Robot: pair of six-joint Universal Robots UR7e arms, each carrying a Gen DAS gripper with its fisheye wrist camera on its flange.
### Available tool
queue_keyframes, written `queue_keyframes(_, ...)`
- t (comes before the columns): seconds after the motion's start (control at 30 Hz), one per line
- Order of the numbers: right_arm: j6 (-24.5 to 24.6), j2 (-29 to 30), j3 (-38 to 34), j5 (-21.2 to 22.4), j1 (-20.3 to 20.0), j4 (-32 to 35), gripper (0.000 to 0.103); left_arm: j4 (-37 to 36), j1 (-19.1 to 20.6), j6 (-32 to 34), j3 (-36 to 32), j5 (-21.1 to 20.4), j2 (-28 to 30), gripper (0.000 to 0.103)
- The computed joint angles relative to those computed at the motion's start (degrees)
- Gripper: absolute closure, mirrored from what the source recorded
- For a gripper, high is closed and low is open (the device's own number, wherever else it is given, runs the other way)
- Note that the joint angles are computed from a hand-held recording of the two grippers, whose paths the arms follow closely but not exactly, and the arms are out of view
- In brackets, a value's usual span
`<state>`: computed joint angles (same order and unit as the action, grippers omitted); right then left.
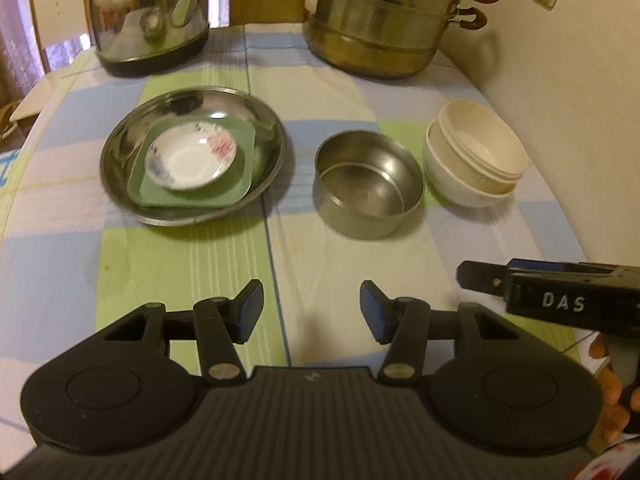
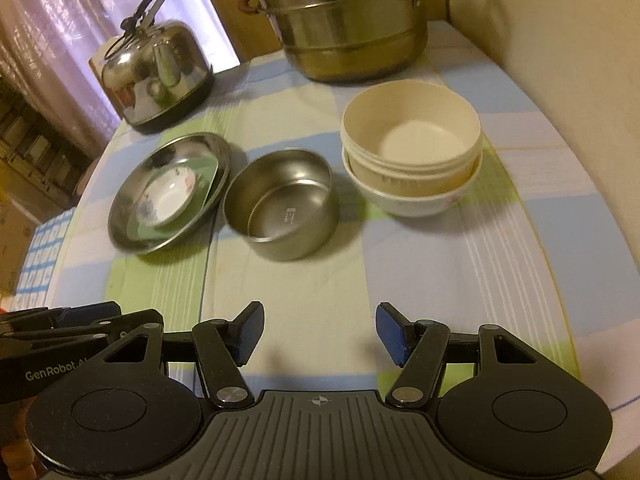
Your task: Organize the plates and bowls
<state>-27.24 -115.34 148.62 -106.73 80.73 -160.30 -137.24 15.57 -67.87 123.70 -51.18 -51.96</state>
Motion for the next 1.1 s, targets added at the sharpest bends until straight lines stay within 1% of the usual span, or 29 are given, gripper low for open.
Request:
queue_keyframes(0.2, 0.7, 5.8, 0.7, 1.0, 0.3, -9.0, 0.041, -6.5, 2.7, 6.6, -0.8, 2.5, 2.6, 0.057)
queue_keyframes(0.3, 0.1, 9.0, 0.8, 1.2, 0.4, -13.2, 0.041, -9.5, 4.5, 9.7, -1.2, 2.7, 3.6, 0.058)
queue_keyframes(0.37, -0.1, 11.1, 0.8, 1.1, 0.2, -16.3, 0.041, -10.7, 5.5, 11.8, -1.7, 3.0, 4.3, 0.062)
queue_keyframes(0.47, 1.4, 13.8, 0.3, 1.2, -0.2, -19.2, 0.042, -12.8, 6.8, 14.4, -2.2, 3.5, 5.4, 0.064)
queue_keyframes(0.53, 2.2, 15.3, 0.1, 1.9, -0.6, -21.0, 0.049, -14.8, 7.9, 16.4, -2.6, 3.3, 6.1, 0.067)
queue_keyframes(0.63, 3.0, 18.0, -0.4, 1.3, -0.2, -23.9, 0.053, -17.4, 9.4, 19.4, -3.3, 3.4, 7.3, 0.071)
queue_keyframes(0.73, 3.3, 20.6, -0.9, 0.9, 0.0, -26.5, 0.057, -19.2, 10.7, 22.0, -4.2, 3.0, 8.4, 0.072)
queue_keyframes(0.93, 4.8, 24.5, -2.1, 0.6, 0.0, -30.1, 0.067, -20.7, 12.9, 25.8, -6.4, 2.6, 10.5, 0.074)
queue_keyframes(1.1, 5.2, 27.6, -3.3, -0.9, 0.6, -32.6, 0.071, -21.0, 14.4, 27.6, -7.8, 2.0, 11.8, 0.075)
